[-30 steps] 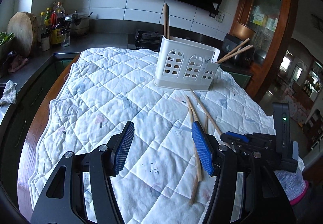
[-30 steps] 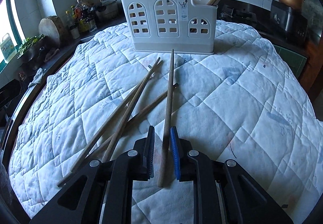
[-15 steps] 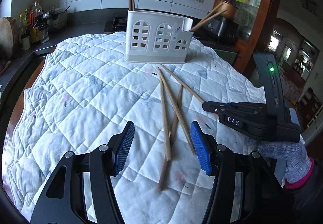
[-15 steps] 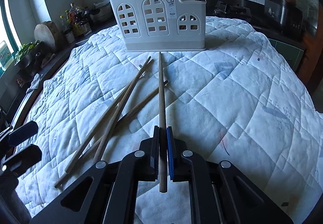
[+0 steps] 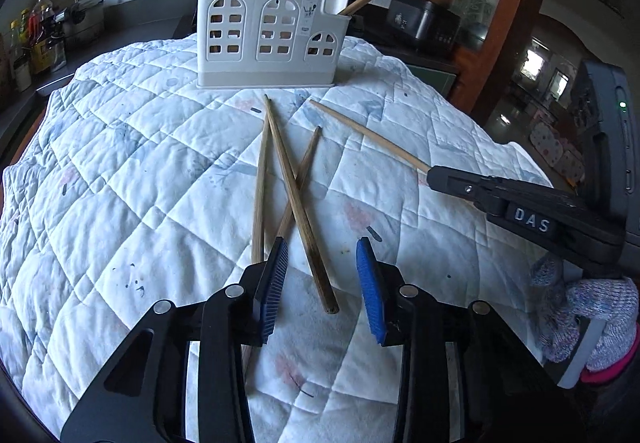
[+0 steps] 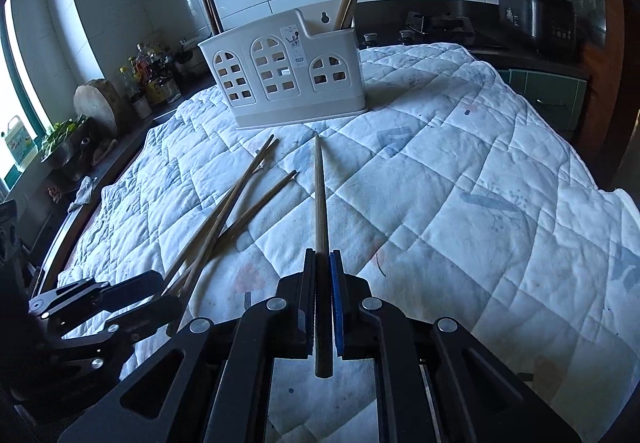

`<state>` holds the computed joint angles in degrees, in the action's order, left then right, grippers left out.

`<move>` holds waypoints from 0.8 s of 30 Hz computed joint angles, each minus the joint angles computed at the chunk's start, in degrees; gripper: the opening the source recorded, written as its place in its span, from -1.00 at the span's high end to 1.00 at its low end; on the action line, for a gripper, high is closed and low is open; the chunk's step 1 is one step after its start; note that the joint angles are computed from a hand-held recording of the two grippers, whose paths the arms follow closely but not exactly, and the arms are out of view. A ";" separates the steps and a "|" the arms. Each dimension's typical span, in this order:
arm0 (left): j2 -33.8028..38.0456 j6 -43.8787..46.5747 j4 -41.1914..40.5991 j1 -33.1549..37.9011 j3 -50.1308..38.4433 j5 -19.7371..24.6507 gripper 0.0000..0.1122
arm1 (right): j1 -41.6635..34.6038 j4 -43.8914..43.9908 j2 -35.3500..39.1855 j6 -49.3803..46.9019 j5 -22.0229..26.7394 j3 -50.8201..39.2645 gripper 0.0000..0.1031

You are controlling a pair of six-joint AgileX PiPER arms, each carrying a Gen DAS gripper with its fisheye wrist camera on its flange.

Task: Organize utensils
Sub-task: 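Close the left tool on a chopstick while the right tool grasps another, then carry both chopsticks up into the white holder and open both tools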

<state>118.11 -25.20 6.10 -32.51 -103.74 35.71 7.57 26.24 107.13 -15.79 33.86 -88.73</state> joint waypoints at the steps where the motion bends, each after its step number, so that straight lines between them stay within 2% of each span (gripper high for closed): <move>1: 0.75 -0.38 0.08 -0.05 -1.03 0.67 0.39 | -0.45 1.29 -0.34 -1.16 -0.03 0.44 0.87; 8: 5.33 -2.87 2.31 -0.58 -8.34 6.03 0.39 | -1.87 7.10 -1.58 -6.45 -0.13 2.31 0.87; 13: 8.17 -4.67 3.88 -0.92 -12.97 10.26 0.59 | -2.43 9.73 -1.81 -8.50 -0.17 3.01 0.86; 19: 9.97 -7.28 7.08 -1.69 -16.22 12.96 0.79 | -2.76 10.71 -1.77 -9.32 -0.18 3.50 0.86; 24: 8.97 -7.47 8.04 -2.04 -15.10 12.39 0.89 | -2.64 10.48 -2.71 -8.91 -0.64 4.14 0.86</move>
